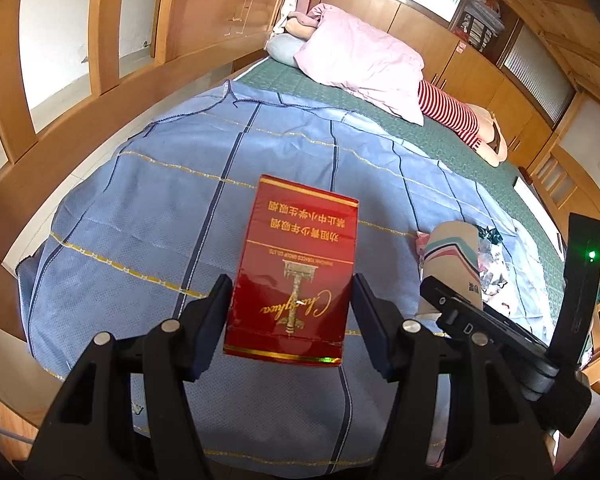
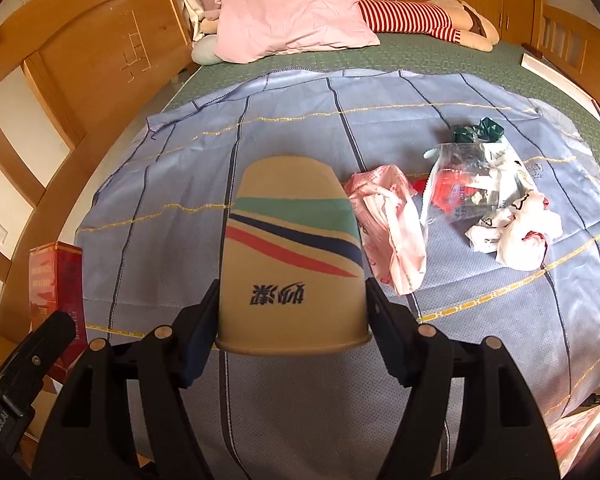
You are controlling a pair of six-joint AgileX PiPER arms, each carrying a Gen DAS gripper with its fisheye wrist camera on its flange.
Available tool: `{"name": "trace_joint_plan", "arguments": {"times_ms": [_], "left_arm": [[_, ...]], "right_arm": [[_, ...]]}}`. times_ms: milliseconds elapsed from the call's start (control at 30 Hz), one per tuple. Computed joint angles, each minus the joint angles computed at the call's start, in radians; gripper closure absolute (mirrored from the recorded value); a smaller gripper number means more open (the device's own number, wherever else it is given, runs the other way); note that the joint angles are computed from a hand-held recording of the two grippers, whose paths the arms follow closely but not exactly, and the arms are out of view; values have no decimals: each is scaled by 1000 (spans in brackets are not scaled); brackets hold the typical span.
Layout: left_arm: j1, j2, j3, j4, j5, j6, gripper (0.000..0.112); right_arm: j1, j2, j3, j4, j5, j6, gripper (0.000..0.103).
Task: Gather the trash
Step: 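Carry both tools over the white basket and release the box and cup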
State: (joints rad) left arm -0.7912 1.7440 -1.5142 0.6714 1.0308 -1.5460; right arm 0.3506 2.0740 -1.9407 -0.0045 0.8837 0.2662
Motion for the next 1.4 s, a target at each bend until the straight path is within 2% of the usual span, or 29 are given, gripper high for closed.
{"name": "trace_joint_plan", "arguments": {"times_ms": [367, 500, 600, 667, 767, 867, 1000, 1133, 1200, 1233, 1333, 1400], "left_arm": [[-14, 9, -16, 21, 21, 6, 51], [-25, 4, -14, 44, 3, 5, 51], [-30, 5, -16, 58, -25, 14, 51], [-28, -3, -7, 49, -78, 35, 51], [-28, -10, 1, 24, -166, 83, 51], [-60, 2, -24, 37, -197, 117, 51], [-96, 34, -73, 1, -281, 197, 51], [-139, 106, -170, -112, -361, 355, 51], [-152, 146, -222, -211, -398, 462, 51], [-160, 175, -258, -297, -425, 548, 51], [-176, 238, -338, -510, -465, 745, 51], [-188, 296, -410, -694, -478, 913, 51]], "right_arm": [[16, -27, 37, -47, -33, 32, 34], [19, -72, 98, -81, -97, 70, 34], [2, -139, 175, -91, -161, 104, 34], [-42, -228, 266, -35, -189, 90, 34], [-150, -382, 398, 149, -179, -82, 34], [-260, -549, 500, 142, -163, -190, 34], [-474, -705, 582, 192, -56, -426, 34], [-688, -758, 666, 214, 78, -602, 34], [-764, -751, 714, 208, 144, -664, 33], [-788, -733, 736, 187, 186, -683, 28], [-821, -675, 792, 124, 273, -691, 23], [-930, -656, 800, 193, 298, -723, 22]]}}
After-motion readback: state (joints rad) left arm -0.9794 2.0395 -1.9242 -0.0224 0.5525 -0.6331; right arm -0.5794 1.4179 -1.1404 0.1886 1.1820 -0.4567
